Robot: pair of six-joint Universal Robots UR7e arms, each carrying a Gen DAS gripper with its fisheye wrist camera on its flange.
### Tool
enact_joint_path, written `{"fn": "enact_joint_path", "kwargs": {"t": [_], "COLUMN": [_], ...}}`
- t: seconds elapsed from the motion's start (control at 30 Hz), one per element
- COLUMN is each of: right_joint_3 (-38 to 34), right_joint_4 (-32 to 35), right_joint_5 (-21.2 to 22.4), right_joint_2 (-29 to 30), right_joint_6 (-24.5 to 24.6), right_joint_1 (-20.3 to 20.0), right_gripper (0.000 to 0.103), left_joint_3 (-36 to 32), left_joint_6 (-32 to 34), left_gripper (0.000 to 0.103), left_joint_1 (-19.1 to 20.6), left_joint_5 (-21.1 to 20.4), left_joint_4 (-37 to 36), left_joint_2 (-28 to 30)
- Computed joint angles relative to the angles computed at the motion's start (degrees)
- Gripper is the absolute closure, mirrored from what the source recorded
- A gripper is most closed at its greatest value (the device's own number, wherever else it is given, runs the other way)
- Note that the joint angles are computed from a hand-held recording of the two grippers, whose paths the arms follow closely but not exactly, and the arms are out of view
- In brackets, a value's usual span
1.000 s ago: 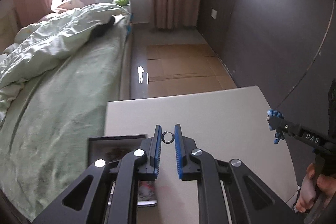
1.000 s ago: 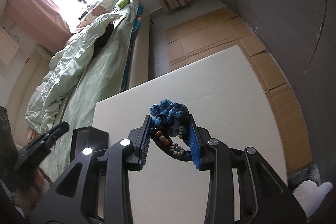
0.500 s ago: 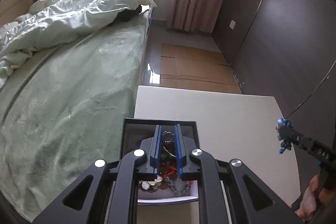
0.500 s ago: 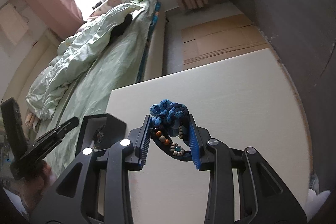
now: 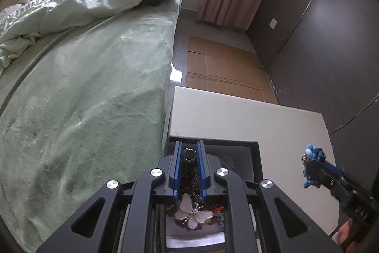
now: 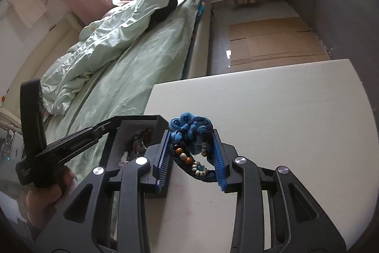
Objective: Organize jewelry
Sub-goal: 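Carry the ring over the black box and open the left tool, then lower the blue bracelet into the black box and open the right tool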
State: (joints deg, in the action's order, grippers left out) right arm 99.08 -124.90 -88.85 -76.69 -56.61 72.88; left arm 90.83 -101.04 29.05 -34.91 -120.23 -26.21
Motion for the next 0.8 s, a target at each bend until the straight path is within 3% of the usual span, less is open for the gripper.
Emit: {"fn": "enact_joint_path", "kwargs": {"t": [0.1,0.17,0.33,0.43,0.6,0.73,0.77,0.8], "right_joint_3": [0.4,0.8,1.7,2.1,4.0,6.1,6.9,7.7], "right_joint_4": [0.7,0.9,2.2,3.3,4.4,3.2,1.6,-0.4], "right_joint_5": [0.8,1.4,4.4,6.3,8.3,7.5,6.5,5.2], "right_joint_2": [0.1,0.0,-0.6,-1.0,-2.0,-2.5,-2.5,-2.5], "right_joint_6": [0.3,0.3,0.6,1.1,1.4,0.9,0.8,0.8], "right_joint_1": [0.1,0.2,0.4,0.6,1.6,2.5,3.0,3.5], "right_gripper": [0.069,0.069,0.069,0.069,0.069,0.068,0.064,0.053], "left_joint_3": [2.5,3.8,6.1,6.8,8.4,10.0,10.3,10.8], "left_joint_6": [-1.4,-2.6,-5.2,-8.8,-10.5,-13.3,-14.0,-14.4], "left_gripper": [0.087,0.073,0.07,0.053,0.051,0.042,0.041,0.04], "left_joint_1": [-0.3,-0.7,-2.5,-3.8,-5.1,-6.0,-6.2,-6.6], "left_joint_5": [0.4,1.0,2.5,3.5,4.7,5.7,5.9,6.1], "left_joint_4": [-2.3,-2.8,-2.6,0.7,1.3,2.2,2.5,2.4], "left_joint_2": [-1.6,-2.5,-4.5,-5.6,-7.1,-8.6,-8.9,-9.2]}}
